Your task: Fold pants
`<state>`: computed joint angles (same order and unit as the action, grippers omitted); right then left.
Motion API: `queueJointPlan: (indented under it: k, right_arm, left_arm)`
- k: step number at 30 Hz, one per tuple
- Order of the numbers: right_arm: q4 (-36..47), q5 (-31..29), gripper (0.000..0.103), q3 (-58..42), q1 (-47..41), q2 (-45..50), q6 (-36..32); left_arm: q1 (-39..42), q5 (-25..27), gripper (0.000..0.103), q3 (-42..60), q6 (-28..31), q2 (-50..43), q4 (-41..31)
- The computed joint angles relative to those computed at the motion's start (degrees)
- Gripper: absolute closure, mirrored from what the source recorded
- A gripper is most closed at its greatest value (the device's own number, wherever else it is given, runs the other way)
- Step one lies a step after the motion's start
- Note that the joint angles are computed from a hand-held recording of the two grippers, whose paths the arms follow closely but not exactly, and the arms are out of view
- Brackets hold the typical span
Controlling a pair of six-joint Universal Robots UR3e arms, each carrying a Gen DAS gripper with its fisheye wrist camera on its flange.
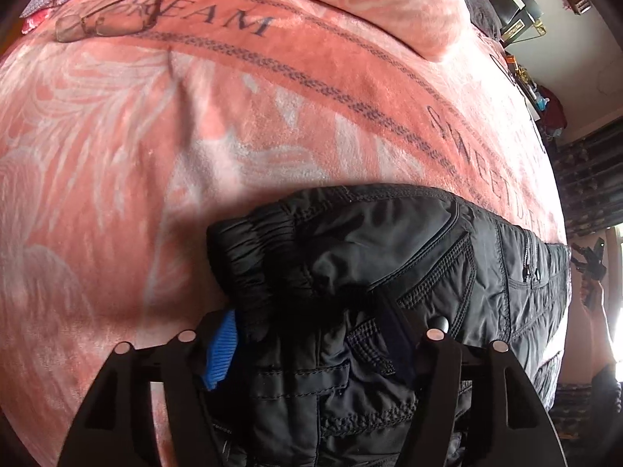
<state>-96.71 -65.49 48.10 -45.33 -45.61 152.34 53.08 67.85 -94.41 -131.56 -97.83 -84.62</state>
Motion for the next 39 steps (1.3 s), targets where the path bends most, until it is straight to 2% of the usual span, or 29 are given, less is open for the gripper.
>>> queueJointPlan:
  k: [1,3,4,5,6,8,11,15,21,27,33,35,39]
  right_arm:
    - [1.4,-0.1,0.014,-1.9,0.4,1.4,-0.6]
    - [4.8,-0.7,0.024,-5.1,1.1,3.6,-2.3]
    - [3.4,-2.3,0.031,-4.0,1.6,3.1,-2.9]
    - [1.8,-3.0,0.046,-1.8,1.6,1.9,-3.5]
    - [2.2,-2.6,0.054,-1.7,1.1,1.5,-3.6]
    - [4.3,-0.7,0.087,-1.7,-0.2,0.2,-4.5]
    - [3.8,0.7,0.092,2.3,-1.5,-4.7,-5.4]
    - [5.3,3.6,0.094,6.4,-4.4,-12.3,-7.0]
    - [16.6,8.7,0.095,4.3,-9.6,-22.5,-11.7]
    - [31.0,13.6,0.096,1.2,-18.4,-31.5,-19.2]
    - [46.7,17.0,0.096,1.3,-30.1,-41.0,-31.8]
    - [54.2,18.5,0.096,2.5,-35.8,-44.5,-38.8]
    - [66.3,16.5,0.096,5.8,-47.3,-50.8,-52.4]
  left_arm:
    - [-0.6,0.5,0.037,-0.9,-0.6,0.5,1.6]
    - [-1.2,1.3,0.048,-1.6,-2.1,0.7,4.1]
    - [-0.8,1.6,0.061,-1.2,-2.5,0.6,4.1]
    - [0.2,1.1,0.067,-0.2,-2.4,0.2,2.7]
    - [1.0,0.5,0.069,0.1,-2.1,0.3,1.7]
    - [0.2,1.7,0.074,-2.7,-1.8,2.8,4.9]
    - [0.1,1.3,0.079,-4.6,-3.4,5.0,7.0]
    - [2.1,-1.1,0.082,-6.0,-3.0,8.6,6.5]
    - [6.3,-6.6,0.083,-2.2,2.6,15.0,-4.1]
    - [11.5,-12.9,0.083,1.0,8.5,21.9,-14.4]
    - [19.4,-17.6,0.083,3.9,17.8,26.3,-27.8]
    - [23.1,-18.6,0.083,4.3,21.9,28.3,-33.0]
    - [32.2,-19.2,0.083,6.0,32.2,31.5,-46.2]
